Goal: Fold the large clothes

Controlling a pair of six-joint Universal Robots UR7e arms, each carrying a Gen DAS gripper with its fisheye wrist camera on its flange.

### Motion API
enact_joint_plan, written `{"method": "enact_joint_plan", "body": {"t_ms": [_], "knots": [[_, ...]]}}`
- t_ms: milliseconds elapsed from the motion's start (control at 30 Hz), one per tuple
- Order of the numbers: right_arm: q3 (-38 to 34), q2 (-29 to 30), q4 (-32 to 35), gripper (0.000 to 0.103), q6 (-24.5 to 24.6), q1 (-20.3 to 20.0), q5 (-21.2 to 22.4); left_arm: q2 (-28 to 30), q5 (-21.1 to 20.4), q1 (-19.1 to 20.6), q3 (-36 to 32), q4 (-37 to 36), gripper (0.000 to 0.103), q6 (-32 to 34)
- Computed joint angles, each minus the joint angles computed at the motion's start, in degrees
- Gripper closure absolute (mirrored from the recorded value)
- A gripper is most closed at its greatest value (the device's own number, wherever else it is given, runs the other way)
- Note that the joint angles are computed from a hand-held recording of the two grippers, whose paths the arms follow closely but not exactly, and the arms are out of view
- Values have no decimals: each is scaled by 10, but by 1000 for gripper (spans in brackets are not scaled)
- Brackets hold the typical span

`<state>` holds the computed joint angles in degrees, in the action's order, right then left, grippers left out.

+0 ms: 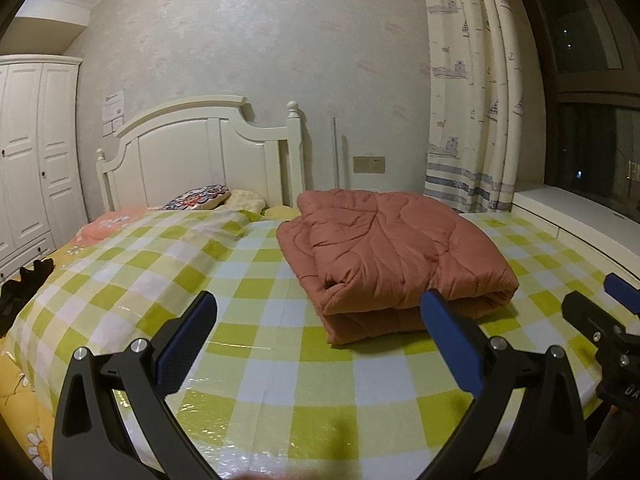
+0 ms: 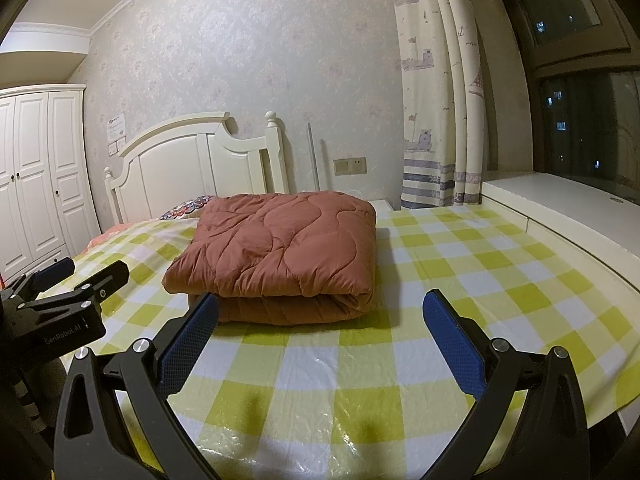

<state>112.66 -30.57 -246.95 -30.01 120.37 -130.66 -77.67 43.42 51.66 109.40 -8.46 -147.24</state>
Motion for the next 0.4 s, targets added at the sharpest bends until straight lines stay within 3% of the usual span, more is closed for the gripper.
{"method": "enact_joint_plan", "body": {"t_ms": [100,167,300,400], "knots": [[4,0,9,5,10,-1,-2,4,16,11,-1,-13,2,29],[10,-9,21,5,20,-5,-5,19,17,26,-33,15,2,20],[30,-76,81,5,27,-24,-18,74,19,95,-205,184,2,-70],[35,-159,138,5,-6,-46,-74,132,-15,153,-363,252,2,-69]]}}
